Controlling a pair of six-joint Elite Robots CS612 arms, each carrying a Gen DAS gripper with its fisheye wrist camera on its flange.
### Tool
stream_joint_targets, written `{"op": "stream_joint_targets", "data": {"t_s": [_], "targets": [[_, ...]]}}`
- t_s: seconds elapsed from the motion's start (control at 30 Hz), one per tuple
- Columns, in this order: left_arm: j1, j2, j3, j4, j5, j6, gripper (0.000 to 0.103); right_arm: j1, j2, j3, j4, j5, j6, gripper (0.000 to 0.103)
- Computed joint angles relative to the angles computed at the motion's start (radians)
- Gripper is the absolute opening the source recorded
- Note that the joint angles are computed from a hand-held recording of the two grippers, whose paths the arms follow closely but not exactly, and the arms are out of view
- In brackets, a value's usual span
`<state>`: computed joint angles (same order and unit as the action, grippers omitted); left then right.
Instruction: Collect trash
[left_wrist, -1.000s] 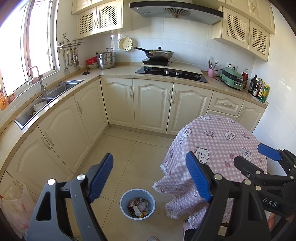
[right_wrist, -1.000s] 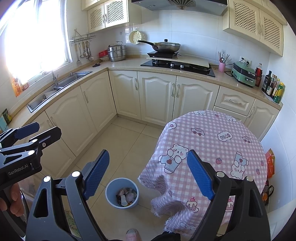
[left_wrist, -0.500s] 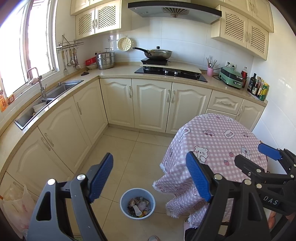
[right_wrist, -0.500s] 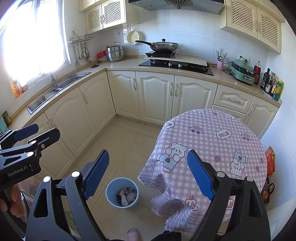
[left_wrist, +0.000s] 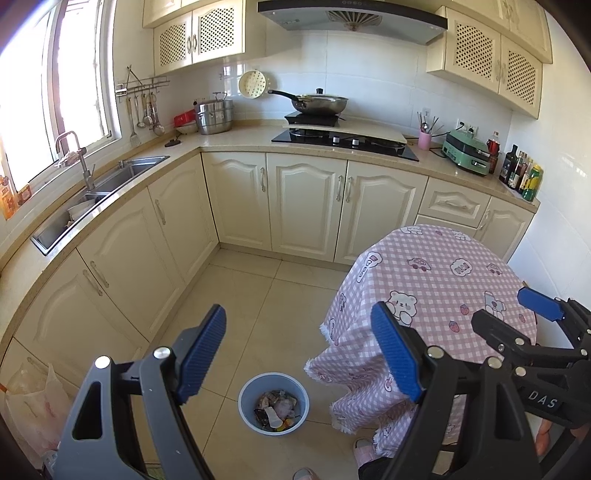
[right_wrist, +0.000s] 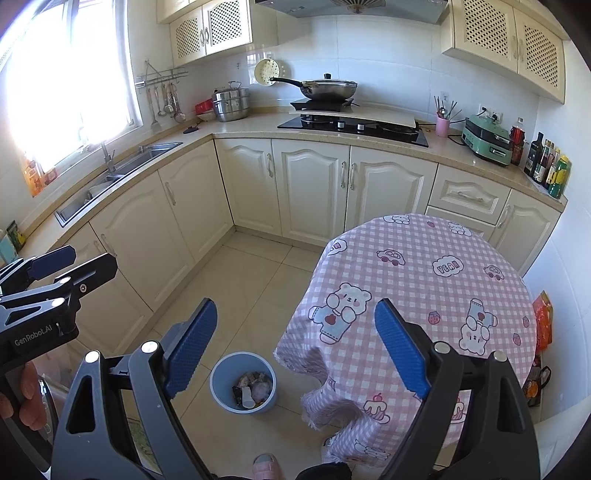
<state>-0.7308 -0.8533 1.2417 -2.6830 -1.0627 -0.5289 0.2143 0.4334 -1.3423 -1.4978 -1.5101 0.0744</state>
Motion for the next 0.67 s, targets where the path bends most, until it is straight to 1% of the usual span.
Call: {"op": "stream_joint_targets", "data": {"t_s": [0.17, 0.37, 0.43, 0.57, 0.67], "targets": [[-0.006, 0.024, -0.05, 0.052, 0.021, -0.019, 0.079, -0.024, -0.009, 0.029, -0.012, 0.041, -0.014, 0.084], [-0.012, 0.082, -0.162, 0.159, 0.032, -0.062, 0.079, -0.06, -0.013, 0.051, -0.002, 0.083, -0.04, 0.084], [-0.015, 0.109, -0.213, 0.203, 0.037, -0.076, 0.079, -0.076, -0.012, 0.058, 0.005, 0.092, -0.044, 0.084], [-0.017, 0.17, -0.33, 0.304, 0.028, -0.107, 0.079, -0.111, -0.013, 0.083, 0.017, 0.085, -0.061, 0.084], [-0.015, 0.234, -0.457, 0.429, -0.004, -0.152, 0.079, -0.14, -0.01, 0.108, 0.041, 0.071, -0.059, 0.084]]}}
